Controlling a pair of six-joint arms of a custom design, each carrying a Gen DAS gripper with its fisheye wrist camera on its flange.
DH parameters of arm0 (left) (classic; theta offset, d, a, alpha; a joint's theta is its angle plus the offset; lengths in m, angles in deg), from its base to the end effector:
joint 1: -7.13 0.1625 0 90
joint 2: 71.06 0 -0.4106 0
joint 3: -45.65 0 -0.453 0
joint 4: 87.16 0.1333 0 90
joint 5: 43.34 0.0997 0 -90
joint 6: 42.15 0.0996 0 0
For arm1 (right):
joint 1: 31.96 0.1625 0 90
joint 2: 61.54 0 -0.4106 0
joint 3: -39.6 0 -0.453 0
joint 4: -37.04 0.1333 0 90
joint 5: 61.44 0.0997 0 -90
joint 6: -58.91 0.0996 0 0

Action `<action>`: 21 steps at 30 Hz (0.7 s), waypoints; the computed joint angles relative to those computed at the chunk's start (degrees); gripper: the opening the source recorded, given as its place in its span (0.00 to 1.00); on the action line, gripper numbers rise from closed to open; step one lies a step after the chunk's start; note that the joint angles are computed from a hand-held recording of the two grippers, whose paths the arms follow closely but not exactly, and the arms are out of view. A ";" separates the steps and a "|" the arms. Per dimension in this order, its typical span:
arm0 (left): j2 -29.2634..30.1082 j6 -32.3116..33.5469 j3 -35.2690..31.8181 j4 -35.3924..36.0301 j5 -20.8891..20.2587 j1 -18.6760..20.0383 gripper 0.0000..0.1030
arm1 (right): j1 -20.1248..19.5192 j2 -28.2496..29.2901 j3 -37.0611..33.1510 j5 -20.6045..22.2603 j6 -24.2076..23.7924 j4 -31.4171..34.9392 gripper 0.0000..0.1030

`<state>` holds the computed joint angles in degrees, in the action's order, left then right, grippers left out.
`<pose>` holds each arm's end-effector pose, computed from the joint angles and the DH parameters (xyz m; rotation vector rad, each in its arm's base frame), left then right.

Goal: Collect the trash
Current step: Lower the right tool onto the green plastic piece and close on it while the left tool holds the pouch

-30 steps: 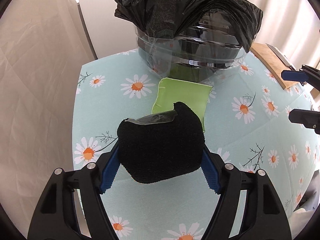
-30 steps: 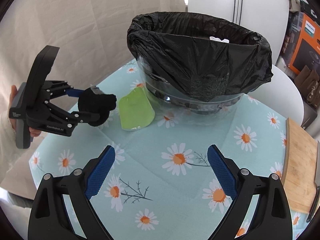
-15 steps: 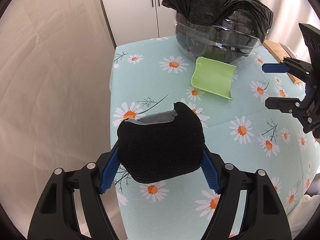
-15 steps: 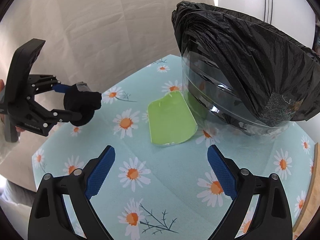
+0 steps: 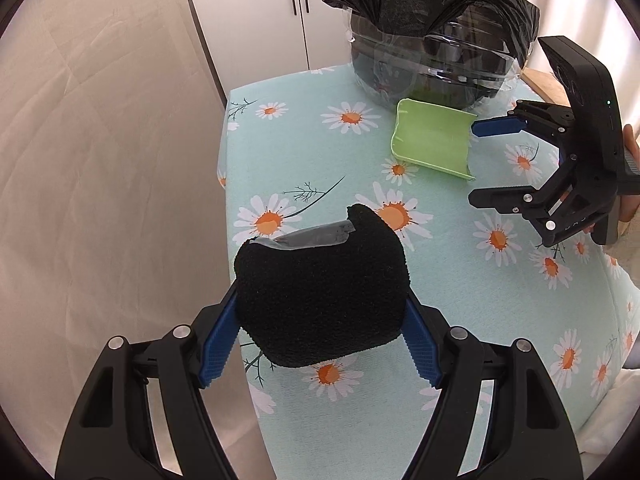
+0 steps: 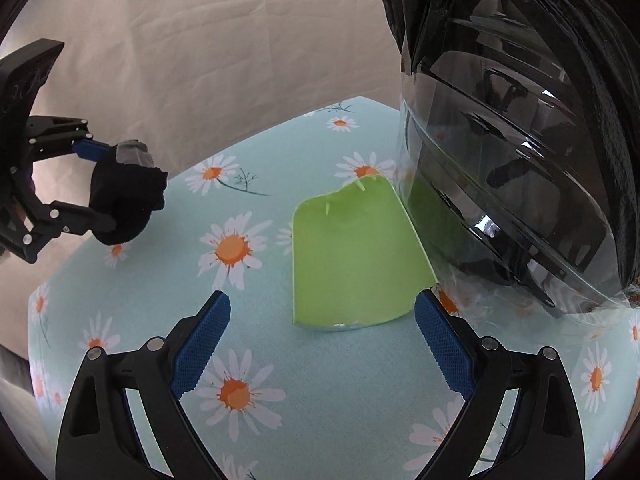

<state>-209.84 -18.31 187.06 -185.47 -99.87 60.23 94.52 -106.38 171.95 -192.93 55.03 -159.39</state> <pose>-0.0002 -0.3138 0.3395 1.2634 2.2316 -0.2141 0.3094 -0.3052 -0.0388 0.7024 -2.3608 0.6544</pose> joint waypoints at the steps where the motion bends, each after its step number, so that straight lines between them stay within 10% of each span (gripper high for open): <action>1: 0.43 0.72 -0.06 -0.36 -0.47 0.05 0.71 | -0.06 0.56 -0.45 -0.29 0.03 -0.19 0.86; 14: 6.78 8.67 -1.66 -5.90 -3.42 3.63 0.71 | -0.62 1.05 -1.00 -2.74 2.72 0.26 0.86; 18: 8.05 10.07 -2.15 -6.90 -3.44 4.57 0.71 | -2.01 0.56 -1.63 1.19 2.35 3.03 0.19; 21: 8.81 11.01 -2.07 -7.68 -2.93 5.00 0.71 | -1.43 1.45 -2.53 -0.26 1.11 4.91 0.03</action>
